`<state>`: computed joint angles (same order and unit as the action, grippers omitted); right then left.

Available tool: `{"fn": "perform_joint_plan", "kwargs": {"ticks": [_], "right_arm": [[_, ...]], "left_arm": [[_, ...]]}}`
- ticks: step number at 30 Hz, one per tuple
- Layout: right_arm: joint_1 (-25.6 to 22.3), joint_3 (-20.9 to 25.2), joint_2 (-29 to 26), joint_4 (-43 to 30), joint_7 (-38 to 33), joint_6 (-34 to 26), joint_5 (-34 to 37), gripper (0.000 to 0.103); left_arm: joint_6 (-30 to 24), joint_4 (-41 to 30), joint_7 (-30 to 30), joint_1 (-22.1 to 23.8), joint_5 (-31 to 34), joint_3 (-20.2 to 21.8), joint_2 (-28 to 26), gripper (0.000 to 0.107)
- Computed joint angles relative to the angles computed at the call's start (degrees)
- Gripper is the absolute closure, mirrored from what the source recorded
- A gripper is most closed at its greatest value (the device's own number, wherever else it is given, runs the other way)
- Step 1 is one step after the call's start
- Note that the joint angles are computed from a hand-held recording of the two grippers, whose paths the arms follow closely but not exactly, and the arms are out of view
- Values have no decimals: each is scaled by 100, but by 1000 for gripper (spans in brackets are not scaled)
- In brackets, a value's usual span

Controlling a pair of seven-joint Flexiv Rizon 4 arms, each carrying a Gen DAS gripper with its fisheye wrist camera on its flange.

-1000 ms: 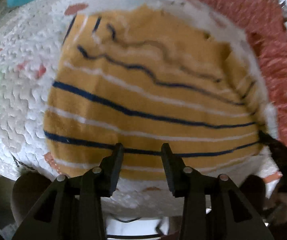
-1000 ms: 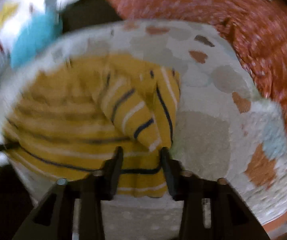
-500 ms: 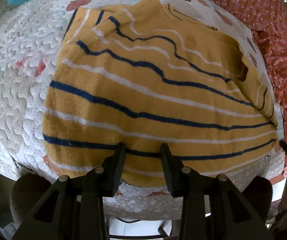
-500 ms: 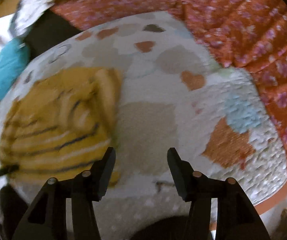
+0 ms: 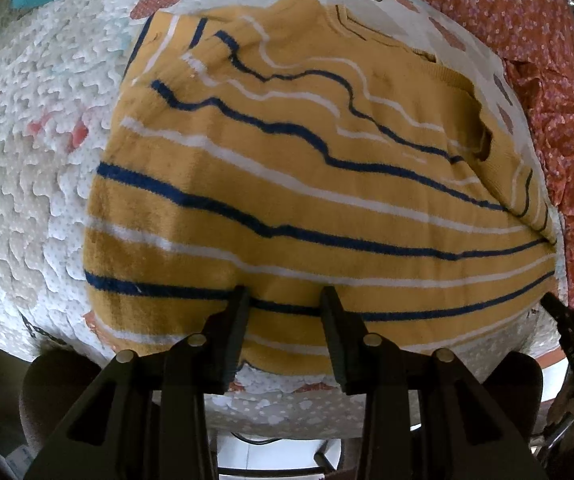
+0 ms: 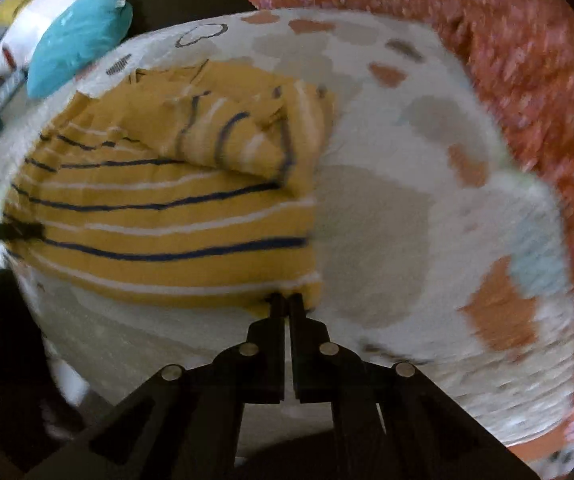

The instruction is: Fold small clothes

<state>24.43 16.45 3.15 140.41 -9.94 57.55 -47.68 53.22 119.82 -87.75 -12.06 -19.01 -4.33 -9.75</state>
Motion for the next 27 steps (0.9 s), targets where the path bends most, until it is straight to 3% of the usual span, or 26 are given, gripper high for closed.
{"fn": "perform_joint_plan", "kwargs": {"ticks": [1, 5, 7, 10, 11, 13, 15, 20, 21, 22, 24, 27], "right_arm": [[34, 52, 79, -11, -123, -290, 46, 103], [111, 288, 138, -313, -236, -2375, 67, 103], [114, 128, 361, -214, 3, -2164, 78, 103], [-57, 8, 459, -181, 205, -1075, -396, 96], [-54, 0, 309, -314, 88, -885, -571, 89], [8, -33, -134, -657, -87, -683, -1133, 45], [171, -139, -701, -1067, -211, -665, -1908, 40], [847, -523, -1915, -2036, -1034, -1618, -2861, 41], [959, -617, -2118, -2222, -1228, -1900, -2910, 52], [1000, -672, -2251, -2367, -1376, -1996, -2806, 94], [894, -755, -2346, -2587, -1490, -1942, -2207, 101], [506, -898, -2033, -2454, -620, -1255, -1740, 101]], "left_arm": [[-4, -21, -43, -7, 36, 4, -14, 71], [15, -50, -103, -20, 152, 12, -30, 71], [41, -55, -123, -27, 192, 12, -36, 71], [90, -55, -202, -48, 213, 1, -55, 68], [116, -51, -238, -64, 236, -3, -60, 68], [152, -58, -296, -92, 310, -6, -70, 66], [179, -68, -299, -104, 340, -16, -83, 65], [167, -41, -133, -42, 49, -68, -109, 64], [159, -22, -89, -28, -22, -71, -100, 64], [144, -16, -39, -12, -105, -80, -103, 64], [139, 22, 103, 27, -306, -97, -99, 64], [167, 125, 346, 79, -609, -110, -64, 64]]}}
